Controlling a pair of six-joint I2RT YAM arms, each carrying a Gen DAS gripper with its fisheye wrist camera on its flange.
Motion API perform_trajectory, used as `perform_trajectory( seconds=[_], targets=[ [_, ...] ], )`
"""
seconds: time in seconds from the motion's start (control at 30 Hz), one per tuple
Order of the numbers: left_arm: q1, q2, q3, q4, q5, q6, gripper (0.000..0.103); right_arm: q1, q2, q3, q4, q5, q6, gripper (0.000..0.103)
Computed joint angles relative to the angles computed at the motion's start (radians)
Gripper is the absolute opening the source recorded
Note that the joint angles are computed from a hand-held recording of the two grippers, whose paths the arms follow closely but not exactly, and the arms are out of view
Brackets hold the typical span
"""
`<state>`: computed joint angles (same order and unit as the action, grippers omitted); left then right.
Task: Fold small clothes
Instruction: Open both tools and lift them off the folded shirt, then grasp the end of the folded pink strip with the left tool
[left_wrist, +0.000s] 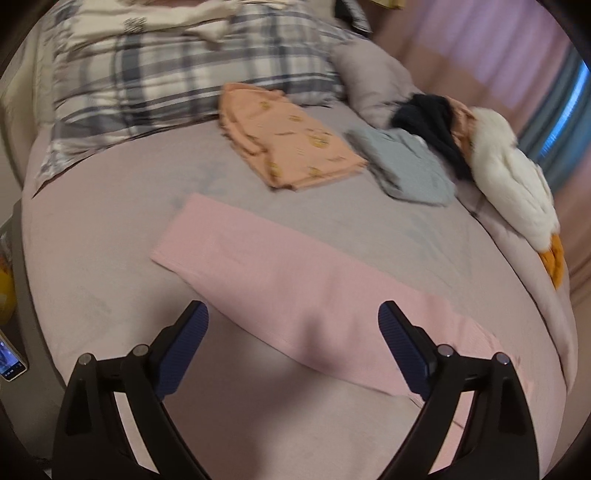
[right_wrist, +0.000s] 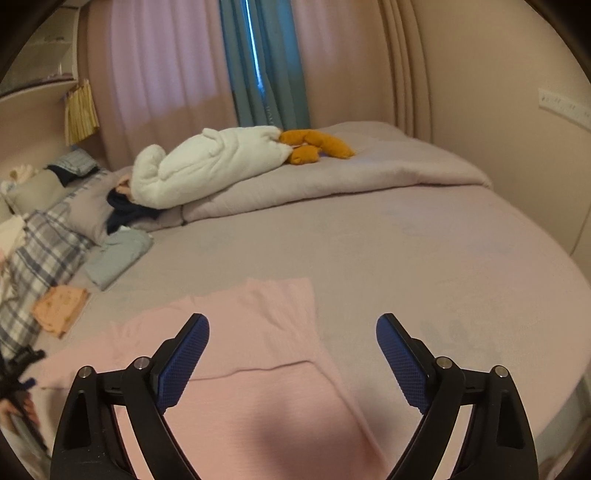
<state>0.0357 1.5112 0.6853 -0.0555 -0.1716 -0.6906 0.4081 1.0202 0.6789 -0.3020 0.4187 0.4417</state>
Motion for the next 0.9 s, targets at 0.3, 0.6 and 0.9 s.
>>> perform_trajectory(
  seconds=[0.3, 0.6, 0.9],
  targets=[
    [0.152, 0.083, -0.031, 0.053, 0.082, 0.013, 0.087, 0.014, 0.007, -0.001, -0.043, 0.001, 0.111, 0.091],
    [0.203, 0.174, -0.032, 0.084, 0.121, 0.013, 0.068, 0.08, 0.028, 0.021, -0.066, 0.089, 0.142, 0.091],
    [0.247, 0.226, -0.008, 0.133, 0.163, 0.0, 0.068, 0.091, 0.028, 0.022, -0.087, 0.102, 0.172, 0.091]
  ],
)
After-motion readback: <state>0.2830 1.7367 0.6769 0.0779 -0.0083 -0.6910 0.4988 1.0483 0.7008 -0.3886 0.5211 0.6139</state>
